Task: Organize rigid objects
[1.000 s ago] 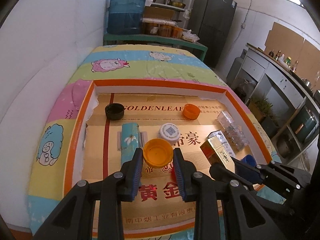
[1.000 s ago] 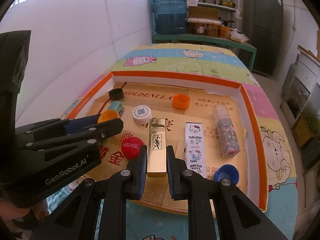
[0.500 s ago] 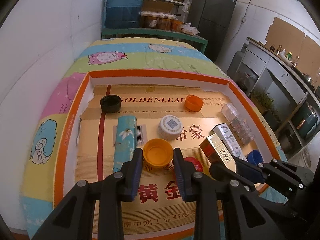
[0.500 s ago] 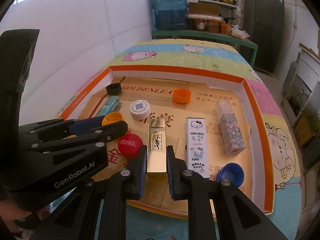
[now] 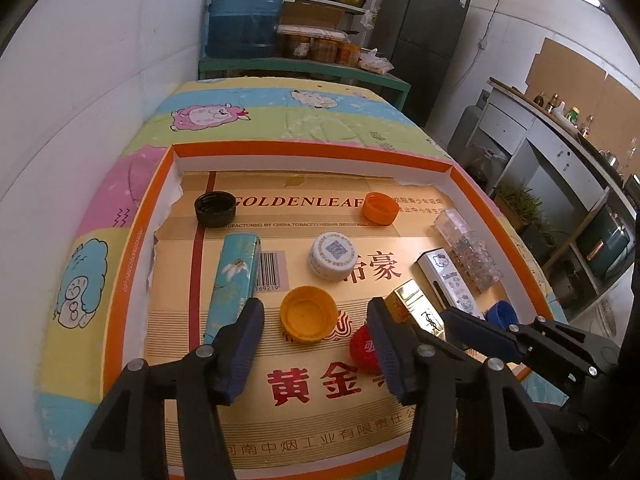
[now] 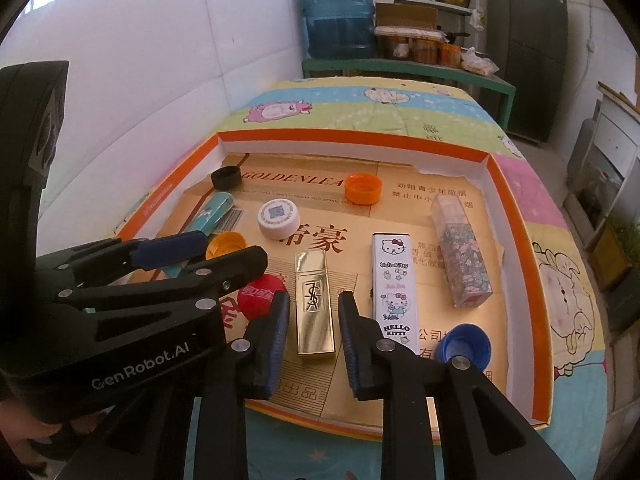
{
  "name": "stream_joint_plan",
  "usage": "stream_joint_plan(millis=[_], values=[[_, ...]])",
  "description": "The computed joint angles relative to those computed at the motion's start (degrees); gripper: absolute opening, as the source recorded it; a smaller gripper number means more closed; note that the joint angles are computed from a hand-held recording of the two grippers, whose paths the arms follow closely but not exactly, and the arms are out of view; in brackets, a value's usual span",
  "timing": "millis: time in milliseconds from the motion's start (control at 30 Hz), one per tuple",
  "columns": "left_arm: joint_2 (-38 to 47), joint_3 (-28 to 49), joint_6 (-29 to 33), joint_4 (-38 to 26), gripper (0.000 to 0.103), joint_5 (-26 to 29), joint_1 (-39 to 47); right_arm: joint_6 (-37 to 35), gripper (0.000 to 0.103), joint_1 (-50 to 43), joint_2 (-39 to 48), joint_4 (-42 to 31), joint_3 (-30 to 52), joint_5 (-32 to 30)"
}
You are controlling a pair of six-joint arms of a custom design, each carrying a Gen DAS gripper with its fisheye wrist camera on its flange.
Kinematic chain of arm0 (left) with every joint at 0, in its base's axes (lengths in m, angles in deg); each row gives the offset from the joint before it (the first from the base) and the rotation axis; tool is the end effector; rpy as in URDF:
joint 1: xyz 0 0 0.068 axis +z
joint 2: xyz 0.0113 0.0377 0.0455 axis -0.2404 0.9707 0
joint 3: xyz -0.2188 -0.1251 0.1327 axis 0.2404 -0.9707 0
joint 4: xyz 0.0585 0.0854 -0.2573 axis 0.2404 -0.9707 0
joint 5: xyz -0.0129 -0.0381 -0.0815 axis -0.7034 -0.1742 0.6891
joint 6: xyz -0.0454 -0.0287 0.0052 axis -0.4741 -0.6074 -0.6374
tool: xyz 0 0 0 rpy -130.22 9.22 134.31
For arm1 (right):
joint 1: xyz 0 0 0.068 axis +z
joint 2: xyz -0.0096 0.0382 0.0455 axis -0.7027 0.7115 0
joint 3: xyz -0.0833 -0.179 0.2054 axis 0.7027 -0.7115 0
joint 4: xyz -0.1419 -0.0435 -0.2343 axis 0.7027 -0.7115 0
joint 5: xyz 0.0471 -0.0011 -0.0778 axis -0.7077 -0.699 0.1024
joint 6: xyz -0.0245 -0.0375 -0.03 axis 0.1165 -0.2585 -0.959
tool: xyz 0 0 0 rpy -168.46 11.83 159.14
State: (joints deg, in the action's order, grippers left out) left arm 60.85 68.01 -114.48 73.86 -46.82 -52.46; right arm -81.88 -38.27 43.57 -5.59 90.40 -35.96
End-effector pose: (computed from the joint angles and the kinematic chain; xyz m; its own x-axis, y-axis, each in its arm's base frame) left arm 0.1573 -0.1109 0.0586 -0.7599 -0.1587 -0.6303 -0.0486 0.9809 -0.1884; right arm 0.1682 0.0313 0.0461 -0.7092 -0.3133 -0.6316 -0.4975 0.8571 0.1335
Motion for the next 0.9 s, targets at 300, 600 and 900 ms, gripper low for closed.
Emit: stream_joint_plan(millis=[300,600,900], values=[[-4.67,-1.08,-0.98,-2.50,0.058,-1.39,-1.62,0.09,0.026,-1.05,-4.27,-2.23,-0.85,-0.38],[-14.94,-2.45,-4.08,-10.82,0.058,-5.93,-6.17,-0.73,0.026,-3.37,-13.31,-8.49,-2.85,-0.98],[-24.68,-3.32,-8.41,-20.76,0.058,-10.38,-11.44,-2.36,0.026,-7.29,-27.54,-20.52,-4.78,-2.24]])
